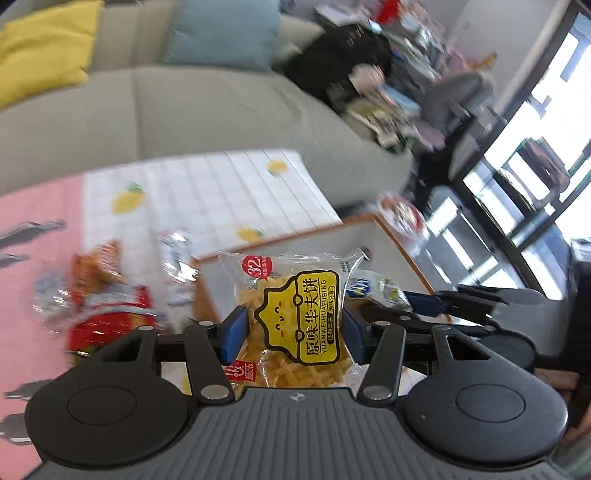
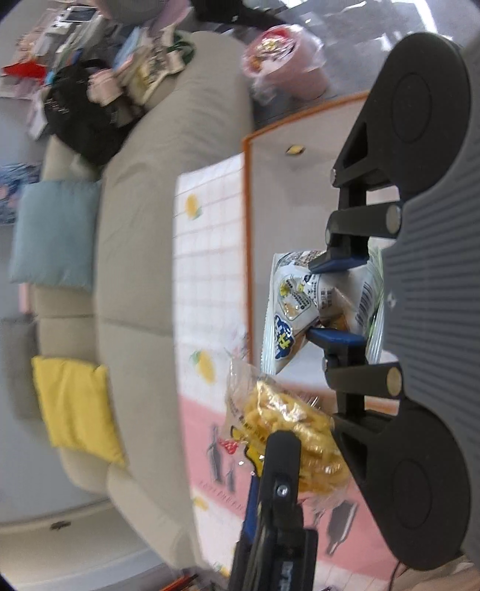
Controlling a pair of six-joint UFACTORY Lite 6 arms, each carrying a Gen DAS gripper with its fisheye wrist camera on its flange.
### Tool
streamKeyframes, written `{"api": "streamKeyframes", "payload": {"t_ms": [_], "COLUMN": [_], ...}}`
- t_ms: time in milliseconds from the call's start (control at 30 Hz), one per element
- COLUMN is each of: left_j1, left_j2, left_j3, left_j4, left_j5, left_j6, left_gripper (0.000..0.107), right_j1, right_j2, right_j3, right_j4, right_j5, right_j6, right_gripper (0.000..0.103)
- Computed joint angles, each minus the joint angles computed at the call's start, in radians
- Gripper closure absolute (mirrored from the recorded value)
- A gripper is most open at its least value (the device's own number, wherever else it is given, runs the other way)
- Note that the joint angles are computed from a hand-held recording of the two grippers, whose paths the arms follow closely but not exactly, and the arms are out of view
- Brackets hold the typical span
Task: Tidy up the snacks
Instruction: 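Carry both bags into the orange box and open both tools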
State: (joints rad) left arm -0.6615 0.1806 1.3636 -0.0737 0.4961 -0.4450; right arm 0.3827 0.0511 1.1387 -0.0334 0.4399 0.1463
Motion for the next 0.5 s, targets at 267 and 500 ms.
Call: {"api": "streamKeyframes", "payload": {"t_ms": [267, 500], "left_j1": [-0.038, -0.062], "left_j2": [0.356, 0.541], "left_j3": [0.346, 0.573], "left_j4": [-0.083, -0.023], "left_j5": [0.156, 0.317], "left_j6": [0.104, 0.111], "left_gripper": [0.046, 0.046], "right_j1": [-0.163, -0.186], "right_j2": [0.192, 0.379], "right_j3": [0.062, 0.193], "right_j4": [0.279, 0.249], "right_j5": [0.05, 0.138], "right_j6": [-0.338, -0.379], "right_gripper": [0.072, 0.072]}}
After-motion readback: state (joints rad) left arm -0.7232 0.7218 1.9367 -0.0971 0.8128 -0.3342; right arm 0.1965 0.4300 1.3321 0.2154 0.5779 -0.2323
